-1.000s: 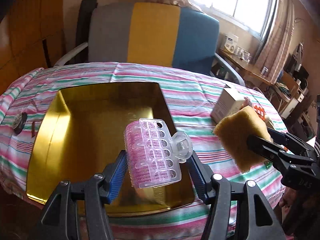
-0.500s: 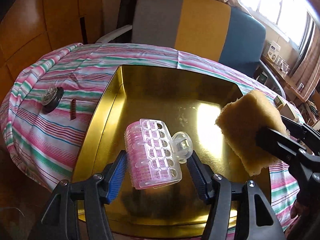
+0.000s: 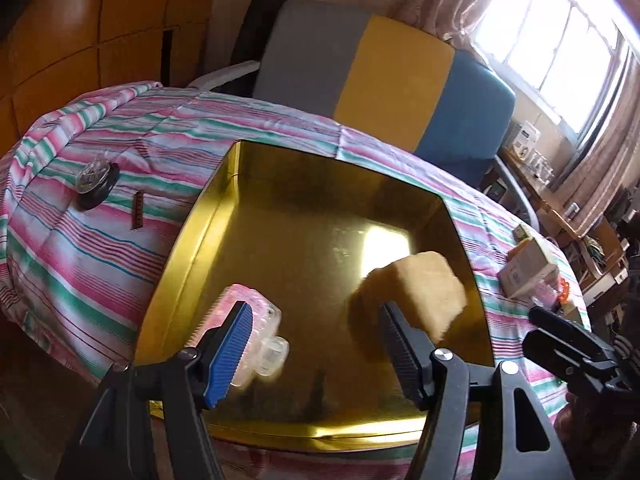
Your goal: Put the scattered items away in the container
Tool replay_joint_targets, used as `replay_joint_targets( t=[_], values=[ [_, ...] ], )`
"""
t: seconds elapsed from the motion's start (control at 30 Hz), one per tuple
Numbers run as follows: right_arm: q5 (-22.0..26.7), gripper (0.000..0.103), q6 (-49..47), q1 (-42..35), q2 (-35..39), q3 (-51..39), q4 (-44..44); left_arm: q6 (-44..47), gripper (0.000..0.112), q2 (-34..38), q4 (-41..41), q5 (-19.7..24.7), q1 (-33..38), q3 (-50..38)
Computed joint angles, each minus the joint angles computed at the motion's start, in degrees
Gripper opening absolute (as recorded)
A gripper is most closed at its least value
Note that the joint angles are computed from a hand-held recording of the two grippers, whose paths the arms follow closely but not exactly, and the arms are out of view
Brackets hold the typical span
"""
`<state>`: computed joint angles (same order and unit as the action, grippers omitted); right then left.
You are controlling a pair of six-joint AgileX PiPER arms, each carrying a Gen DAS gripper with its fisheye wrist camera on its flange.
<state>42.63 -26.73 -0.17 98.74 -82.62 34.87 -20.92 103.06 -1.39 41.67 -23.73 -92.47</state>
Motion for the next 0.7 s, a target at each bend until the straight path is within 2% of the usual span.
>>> replay_joint_targets(
  t=[0.07, 0.17, 0.33, 0.43, 0.6, 0.7],
  values=[
    [1.5, 0.103, -2.6, -3.5, -2.0, 3.3, 3.2, 2.8, 0.067, -0.9, -2.5, -0.9, -2.0, 0.1],
    [2.1, 0.103, -4.2, -9.0, -5.6, 8.6, 3.6, 8.3, 0.067, -0.3, -7.0, -0.4, -6.0, -1.9],
    [3.4, 0.103, -8.7, -22.3, -11.5, 17.4, 5.5, 10.9, 0.067, 6.6, -5.8, 5.8, -15.3, -12.1],
    [5.6, 0.103, -12.5, -32.8, -13.9, 20.3, 8.5, 12.6, 0.067, 12.8, -4.4, 10.6, -20.4, -20.0],
    [8.9, 0.103, -14.8, -48.9, -13.8, 19.0, 11.2, 14.9, 0.067, 22.4, -4.9, 18.8, -24.8, -31.6],
    [7.9, 0.103, -13.9, -54.7, -11.2, 15.9, 11.5, 14.4, 0.067, 24.4, -4.1, 20.6, -25.8, -33.5]
  ],
)
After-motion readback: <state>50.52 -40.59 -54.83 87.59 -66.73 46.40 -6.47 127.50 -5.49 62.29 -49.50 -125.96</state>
